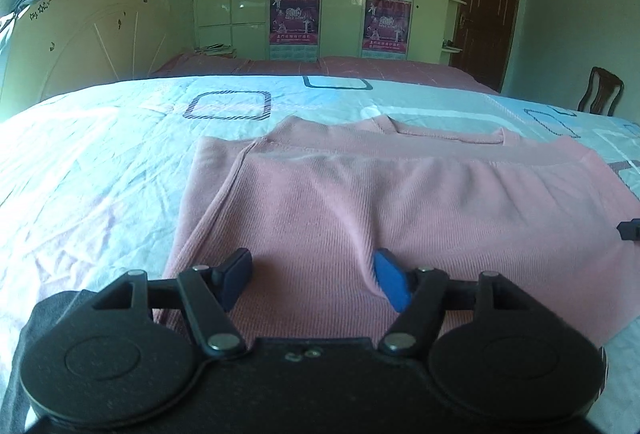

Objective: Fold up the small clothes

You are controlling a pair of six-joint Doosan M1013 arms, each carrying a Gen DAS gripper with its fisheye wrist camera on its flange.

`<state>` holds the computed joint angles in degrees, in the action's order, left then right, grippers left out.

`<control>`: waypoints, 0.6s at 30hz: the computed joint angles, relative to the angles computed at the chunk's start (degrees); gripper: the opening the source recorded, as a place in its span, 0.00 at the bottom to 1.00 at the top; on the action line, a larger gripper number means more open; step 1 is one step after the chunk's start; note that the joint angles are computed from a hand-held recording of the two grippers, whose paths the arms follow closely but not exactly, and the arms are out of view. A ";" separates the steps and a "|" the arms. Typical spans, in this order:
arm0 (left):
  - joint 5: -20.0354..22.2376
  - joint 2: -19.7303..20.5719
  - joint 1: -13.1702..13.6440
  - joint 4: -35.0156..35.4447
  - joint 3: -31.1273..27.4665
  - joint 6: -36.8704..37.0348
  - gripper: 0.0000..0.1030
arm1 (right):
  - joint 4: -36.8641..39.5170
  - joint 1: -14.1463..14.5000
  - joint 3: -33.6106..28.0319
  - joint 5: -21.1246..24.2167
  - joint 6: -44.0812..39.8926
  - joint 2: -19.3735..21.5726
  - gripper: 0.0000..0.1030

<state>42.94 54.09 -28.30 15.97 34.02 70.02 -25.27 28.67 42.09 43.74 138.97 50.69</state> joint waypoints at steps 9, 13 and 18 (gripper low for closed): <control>-6.52 -5.39 -3.20 -3.76 9.26 8.38 0.64 | 0.79 3.22 2.68 -4.91 -3.88 -1.85 0.56; -0.26 -3.57 -4.32 -0.65 6.47 7.57 0.66 | -1.46 4.66 0.70 0.36 -6.57 -0.16 0.56; -1.02 -5.31 -3.80 1.65 9.43 2.92 0.66 | -0.41 4.22 4.11 -0.26 -7.65 -2.25 0.56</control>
<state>41.92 48.78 -32.09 17.62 43.45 72.94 -25.68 32.89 46.20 43.48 131.32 48.43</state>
